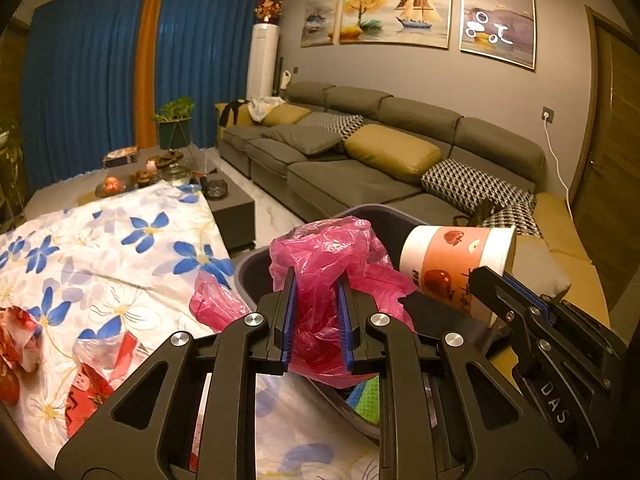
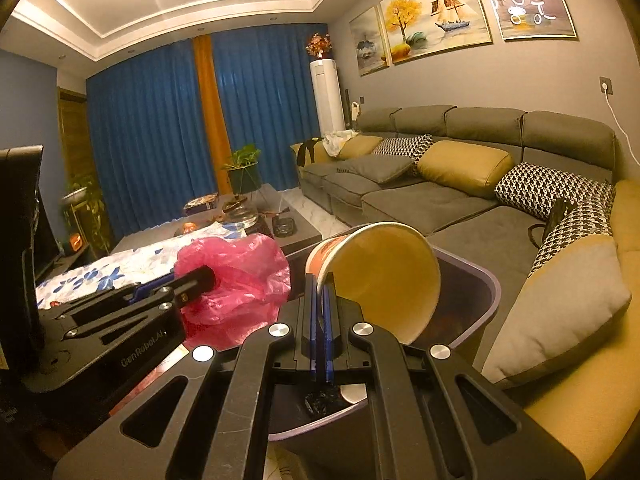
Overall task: Collect trash
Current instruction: 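Carry pink bag and orange-and-white cup over the grey bin and open both grippers, then move both open grippers back over the remaining trash on the bed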
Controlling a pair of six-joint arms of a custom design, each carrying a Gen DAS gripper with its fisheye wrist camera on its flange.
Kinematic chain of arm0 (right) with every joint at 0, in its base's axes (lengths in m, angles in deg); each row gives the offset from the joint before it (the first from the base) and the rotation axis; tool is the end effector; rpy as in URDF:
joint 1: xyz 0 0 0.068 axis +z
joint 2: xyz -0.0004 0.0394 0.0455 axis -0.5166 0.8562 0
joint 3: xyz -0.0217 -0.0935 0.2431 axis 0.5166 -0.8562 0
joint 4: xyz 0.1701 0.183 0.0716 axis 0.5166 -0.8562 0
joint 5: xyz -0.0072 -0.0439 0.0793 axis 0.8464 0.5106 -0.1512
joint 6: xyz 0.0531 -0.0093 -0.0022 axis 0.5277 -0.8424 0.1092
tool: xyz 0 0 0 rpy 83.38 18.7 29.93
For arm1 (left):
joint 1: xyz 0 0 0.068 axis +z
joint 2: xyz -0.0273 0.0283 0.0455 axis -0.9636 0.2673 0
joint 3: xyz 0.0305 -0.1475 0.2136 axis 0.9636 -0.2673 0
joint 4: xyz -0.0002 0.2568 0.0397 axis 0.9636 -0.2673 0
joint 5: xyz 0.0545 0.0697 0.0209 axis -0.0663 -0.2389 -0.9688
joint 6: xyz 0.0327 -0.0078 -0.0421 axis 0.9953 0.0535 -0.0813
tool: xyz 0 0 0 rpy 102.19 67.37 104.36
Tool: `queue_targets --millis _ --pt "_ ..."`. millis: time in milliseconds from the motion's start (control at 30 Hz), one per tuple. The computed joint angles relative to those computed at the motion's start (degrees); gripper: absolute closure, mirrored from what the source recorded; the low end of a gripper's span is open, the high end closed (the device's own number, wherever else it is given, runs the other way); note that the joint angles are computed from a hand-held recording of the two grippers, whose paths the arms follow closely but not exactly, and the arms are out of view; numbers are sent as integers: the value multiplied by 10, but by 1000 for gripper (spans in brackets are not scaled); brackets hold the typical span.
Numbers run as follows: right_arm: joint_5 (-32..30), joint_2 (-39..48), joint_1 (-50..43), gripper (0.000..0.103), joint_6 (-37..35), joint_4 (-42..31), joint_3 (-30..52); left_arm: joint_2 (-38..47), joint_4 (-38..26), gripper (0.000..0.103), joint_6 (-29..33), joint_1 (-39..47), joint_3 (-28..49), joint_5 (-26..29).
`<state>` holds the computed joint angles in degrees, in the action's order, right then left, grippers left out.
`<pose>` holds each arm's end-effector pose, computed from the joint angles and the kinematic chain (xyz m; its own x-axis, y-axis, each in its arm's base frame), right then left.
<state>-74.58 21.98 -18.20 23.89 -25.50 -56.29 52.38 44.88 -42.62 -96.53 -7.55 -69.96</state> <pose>0.2633 0.0546 0.1016 -0.3804 0.1548 -0.9118 0.0128 0.9867 0.1622 0.3345 -0.1360 0.1020 -0.4982 0.0728 -0.8640 0.3306 0.9371 -0.1116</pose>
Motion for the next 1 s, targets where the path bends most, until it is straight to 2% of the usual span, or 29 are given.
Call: queue_targets --millis 100,167,233,300,400,467,600,667,833,1000 --pt "-4 -1 -4 99 2 -6 5 8 6 83 3 0 2 4" --pt "-11 1 -8 87 2 -7 6 12 1 76 7 1 7 12" --pt "-9 0 -9 78 2 -3 4 13 -2 51 8 0 7 3" --pt "-3 -6 -8 78 5 -1 -3 10 7 39 4 4 0 0" --pt "6 -21 -8 76 12 3 -15 -3 13 32 -4 14 -15 -7" --pt "10 -39 -10 68 20 2 -28 -17 17 24 -10 22 -30 -6" --pt "46 -79 14 57 23 3 -55 -57 34 20 -17 31 -76 -10" --pt "69 -100 30 48 22 4 -69 -86 41 18 -21 37 -105 -23" --pt "138 -152 104 32 24 8 -103 -166 63 15 -26 70 -195 -45" --pt "189 -157 186 28 36 -7 -98 -251 61 14 -20 121 -275 -58"
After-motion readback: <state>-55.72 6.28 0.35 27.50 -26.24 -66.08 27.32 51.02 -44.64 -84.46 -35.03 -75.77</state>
